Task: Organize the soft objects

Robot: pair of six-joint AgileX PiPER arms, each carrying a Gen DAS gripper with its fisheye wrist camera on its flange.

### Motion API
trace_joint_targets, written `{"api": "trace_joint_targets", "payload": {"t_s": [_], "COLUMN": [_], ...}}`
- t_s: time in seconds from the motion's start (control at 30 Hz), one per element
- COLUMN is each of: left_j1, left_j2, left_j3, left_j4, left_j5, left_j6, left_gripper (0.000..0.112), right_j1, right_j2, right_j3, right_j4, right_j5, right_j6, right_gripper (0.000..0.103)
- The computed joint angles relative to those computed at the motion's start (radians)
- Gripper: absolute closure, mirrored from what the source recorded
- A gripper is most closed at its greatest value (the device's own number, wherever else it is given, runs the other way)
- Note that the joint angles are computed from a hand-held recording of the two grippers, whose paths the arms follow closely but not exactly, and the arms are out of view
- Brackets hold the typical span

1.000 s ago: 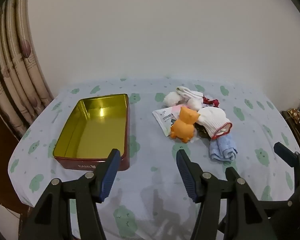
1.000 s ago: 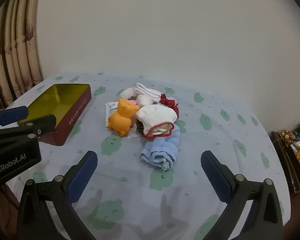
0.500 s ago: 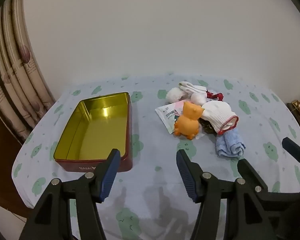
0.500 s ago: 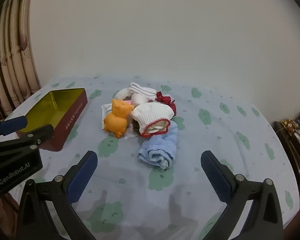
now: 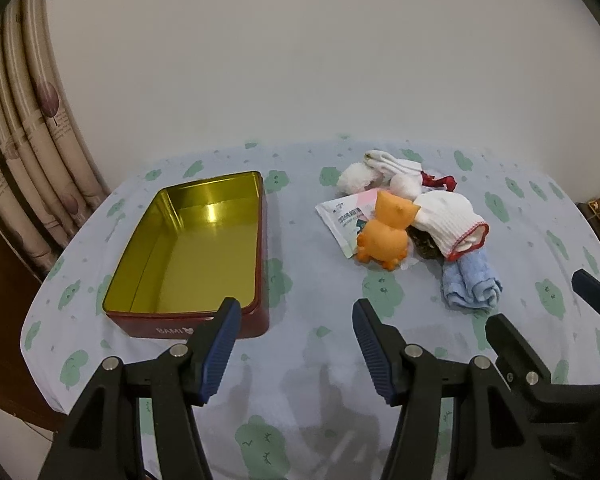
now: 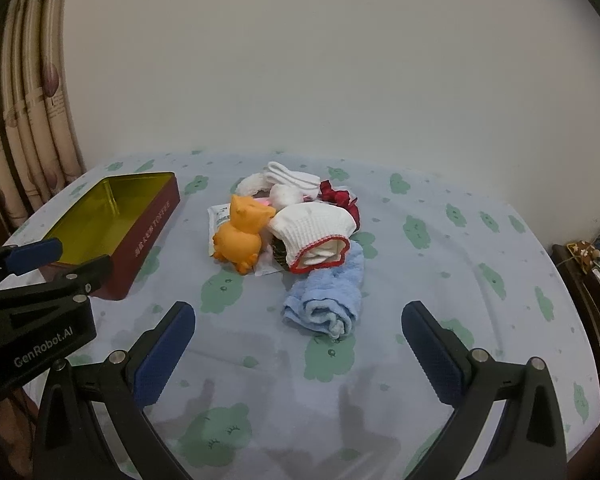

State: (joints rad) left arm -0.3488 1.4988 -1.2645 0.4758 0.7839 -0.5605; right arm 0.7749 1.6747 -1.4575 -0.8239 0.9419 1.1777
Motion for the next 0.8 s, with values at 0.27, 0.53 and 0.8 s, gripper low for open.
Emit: {"api": "trace_joint_targets", "payload": {"t_s": [0.27, 0.53, 0.8], "left_j1": [0.015, 0.028, 0.027], "left_j2": [0.013, 0.021, 0.024], "left_j3": [-0.005, -0.012, -0.019], "left_j4": [0.002, -0.001, 0.0], "left_j5": [0.005, 0.014, 0.02], "left_j6": [-0.005, -0.011, -0.018], "left_gripper": [0.053, 0.053, 0.053], "right_j1": [-0.01, -0.012, -0.016], "right_j2": [0.017, 0.029, 0.024], "right_j3": [-0.018, -0.025, -0.024], "right_j4": [0.015, 0.022, 0.023], "right_j5": [-0.011, -0.016, -0.017], "right_j6": [-0.017, -0.027, -0.025], "right_gripper": [0.001, 0.001, 0.001]}}
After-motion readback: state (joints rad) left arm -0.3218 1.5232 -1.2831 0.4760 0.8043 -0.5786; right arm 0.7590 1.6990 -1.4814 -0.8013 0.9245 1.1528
